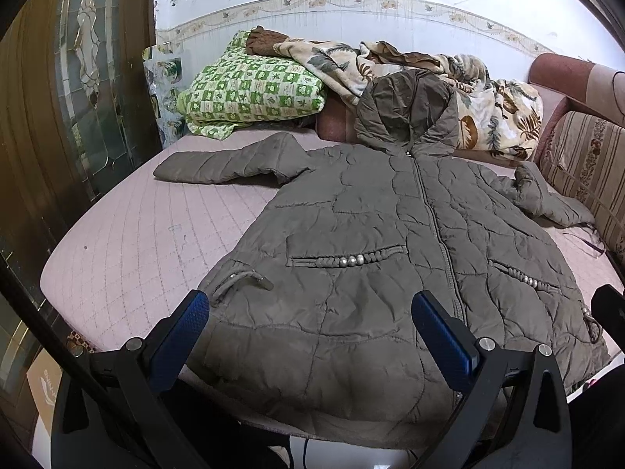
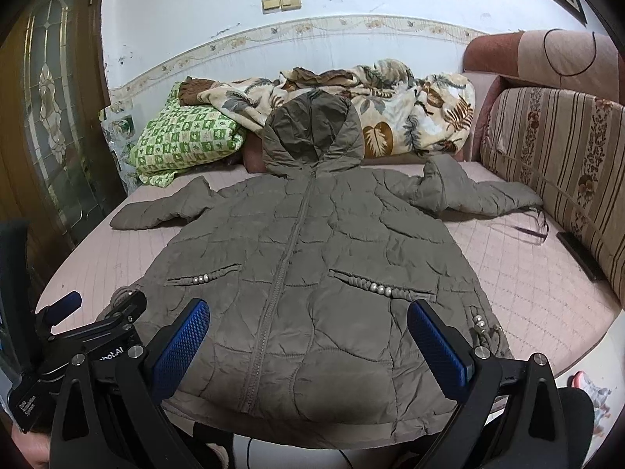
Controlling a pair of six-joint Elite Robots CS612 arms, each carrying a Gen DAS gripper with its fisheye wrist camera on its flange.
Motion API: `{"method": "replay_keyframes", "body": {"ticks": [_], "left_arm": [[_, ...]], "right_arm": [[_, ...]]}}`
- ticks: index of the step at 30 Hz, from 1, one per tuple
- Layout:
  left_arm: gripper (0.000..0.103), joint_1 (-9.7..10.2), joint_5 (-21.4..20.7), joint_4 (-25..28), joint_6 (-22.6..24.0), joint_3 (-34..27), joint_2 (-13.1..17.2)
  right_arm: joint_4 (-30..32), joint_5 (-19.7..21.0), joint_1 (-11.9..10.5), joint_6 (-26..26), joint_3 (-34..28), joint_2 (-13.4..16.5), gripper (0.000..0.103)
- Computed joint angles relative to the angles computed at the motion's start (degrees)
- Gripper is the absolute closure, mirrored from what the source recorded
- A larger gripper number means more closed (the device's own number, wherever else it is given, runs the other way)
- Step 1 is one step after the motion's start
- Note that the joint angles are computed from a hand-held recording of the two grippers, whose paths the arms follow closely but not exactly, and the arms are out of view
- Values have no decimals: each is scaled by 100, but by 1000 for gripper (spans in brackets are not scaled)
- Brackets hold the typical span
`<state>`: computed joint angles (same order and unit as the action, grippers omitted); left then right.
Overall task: Fold large clothes
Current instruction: 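Reach the right tool toward the jacket sleeve beside the striped cushion, then close the right gripper on the sleeve cuff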
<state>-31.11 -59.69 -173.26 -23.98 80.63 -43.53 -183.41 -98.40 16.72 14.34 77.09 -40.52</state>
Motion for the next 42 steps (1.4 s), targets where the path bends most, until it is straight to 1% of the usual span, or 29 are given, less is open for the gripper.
{"method": "replay_keyframes", "body": {"ticks": [3,4,6,8,12,14,15,16,17,18,19,20,21,22,24,25,26,27,28,30,31,32,33,34,35,37,39,41,42], "left_arm": [[0,47,90,-101,212,-218,93],[0,83,165,-178,239,-352,146],[0,162,169,-281,268,-643,263],[0,223,249,-191,332,-1021,415],[0,330,298,105,501,-2108,943],[0,381,151,381,582,-2806,1336],[0,397,84,465,597,-3013,1464],[0,412,46,510,595,-3275,1660],[0,411,71,455,613,-3360,1752],[0,408,125,426,630,-3427,1842],[0,426,71,636,580,-3513,1897],[0,478,-223,993,471,-3641,1923],[0,530,-504,1132,390,-3725,1943],[0,560,-612,1167,321,-3776,1967],[0,568,-493,1194,332,-3891,2042],[0,580,-437,1363,333,-4009,2095],[0,590,-486,1465,305,-4065,2118],[0,620,-615,1597,219,-4151,2151],[0,631,-655,1636,158,-4177,2165],[0,638,-665,1693,143,-4266,2215],[0,633,-641,1706,171,-4290,2231],[0,628,-619,1719,210,-4338,2258],[0,622,-612,1720,253,-4361,2274],[0,619,-625,1724,307,-4387,2291],[0,615,-635,1741,349,-4428,2314],[0,606,-669,1775,460,-4504,2361],[0,597,-665,1814,562,-4597,2415],[0,589,-659,1892,636,-4706,2472],[0,588,-670,1929,658,-4754,2498]], "right_arm": [[78,71,-68,78,-45,15,1],[89,60,-103,158,-61,20,1],[153,117,-189,323,-104,28,1],[210,106,-303,585,-151,36,1],[359,173,-561,1055,-263,57,1],[539,225,-706,1249,-365,82,1],[611,275,-780,1346,-409,94,1],[706,339,-877,1447,-477,114,1],[804,395,-953,1516,-526,123,1],[937,514,-1051,1636,-594,131,1],[1020,705,-1172,1818,-657,144,1],[1008,837,-1275,1992,-669,155,1],[1058,900,-1381,2198,-730,172,1],[1121,853,-1475,2388,-806,196,1],[1206,837,-1623,2662,-971,260,4],[1201,894,-1727,2821,-1087,319,6],[1271,938,-1804,2904,-1214,379,7],[1440,958,-1886,2998,-1395,459,12],[1615,1001,-1966,3123,-1581,556,22],[1904,1096,-2081,3283,-1940,755,31],[2042,1092,-2133,3371,-2126,869,37],[2252,1005,-2169,3412,-2326,983,40],[2293,969,-2199,3521,-2458,1083,40],[2290,1038,-2252,3670,-2632,1216,41],[2360,1050,-2288,3708,-2769,1314,42],[2726,893,-2336,3727,-3136,1520,44],[2819,906,-2389,3784,-3354,1664,49],[3135,772,-2416,3776,-3616,1802,50],[3178,731,-2430,3783,-3714,1861,52]]}}
